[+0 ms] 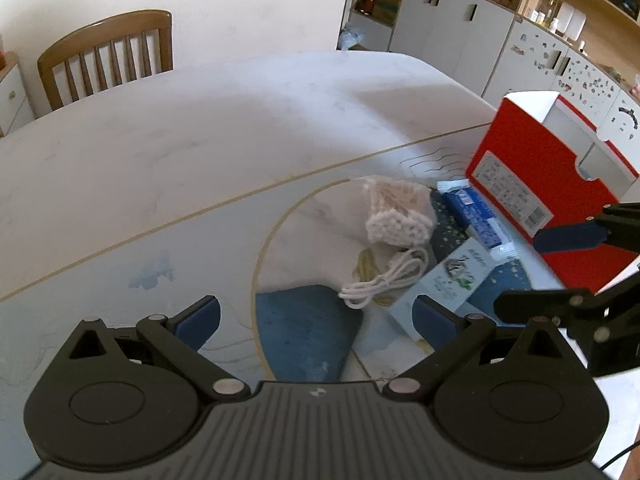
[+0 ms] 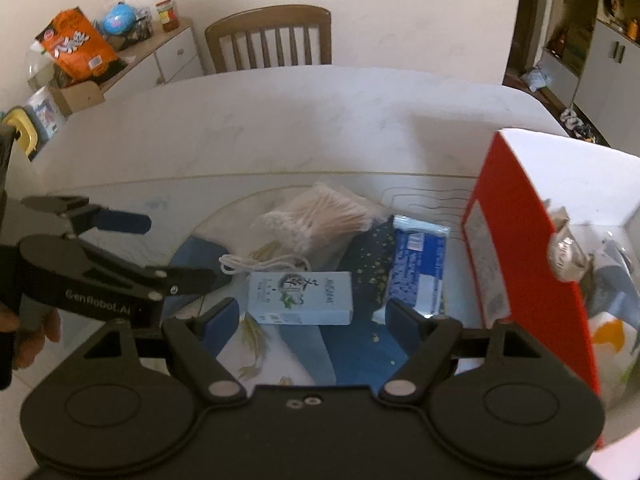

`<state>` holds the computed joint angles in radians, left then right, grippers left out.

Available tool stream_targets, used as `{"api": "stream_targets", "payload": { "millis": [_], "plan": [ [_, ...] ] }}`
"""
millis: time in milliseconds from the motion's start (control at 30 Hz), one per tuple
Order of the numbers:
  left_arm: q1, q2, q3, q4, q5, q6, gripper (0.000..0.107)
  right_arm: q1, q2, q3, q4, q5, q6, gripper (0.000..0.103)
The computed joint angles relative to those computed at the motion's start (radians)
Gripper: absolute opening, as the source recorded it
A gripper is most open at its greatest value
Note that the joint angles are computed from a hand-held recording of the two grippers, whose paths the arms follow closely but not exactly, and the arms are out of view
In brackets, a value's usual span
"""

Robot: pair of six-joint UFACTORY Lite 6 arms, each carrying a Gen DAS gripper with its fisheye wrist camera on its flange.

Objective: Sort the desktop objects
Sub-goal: 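Lower the left gripper and close it on the white USB cable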

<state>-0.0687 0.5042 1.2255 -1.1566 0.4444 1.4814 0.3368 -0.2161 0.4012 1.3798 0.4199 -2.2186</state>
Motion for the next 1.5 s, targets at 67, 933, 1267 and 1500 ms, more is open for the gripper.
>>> {"api": "stream_targets", "payload": {
  "millis": [67,933,1267,1500],
  "plan": [
    [0.01,0.021,0.021,-0.001,0.008,-0.006,0.102,0.032,0.044,0.0,0.104,-0.012,-0.123,0.08],
    [0.008,0.155,0.132,-0.042,0.094,0.107,0.092,0.057,0.249,0.072,0.373,-0.028,-0.506,0.07],
    [-0.051,0.155,0.104,-0.152,0.077,0.31,0.061,-0.029,0.232,0.074,0.198,0.003,-0.401,0.069],
    [-0.091,0.107,0.031,-0.212,0.046,0.459,0.025,-0.036,0.236,0.074,0.196,0.008,-0.408,0.069]
  ]
}}
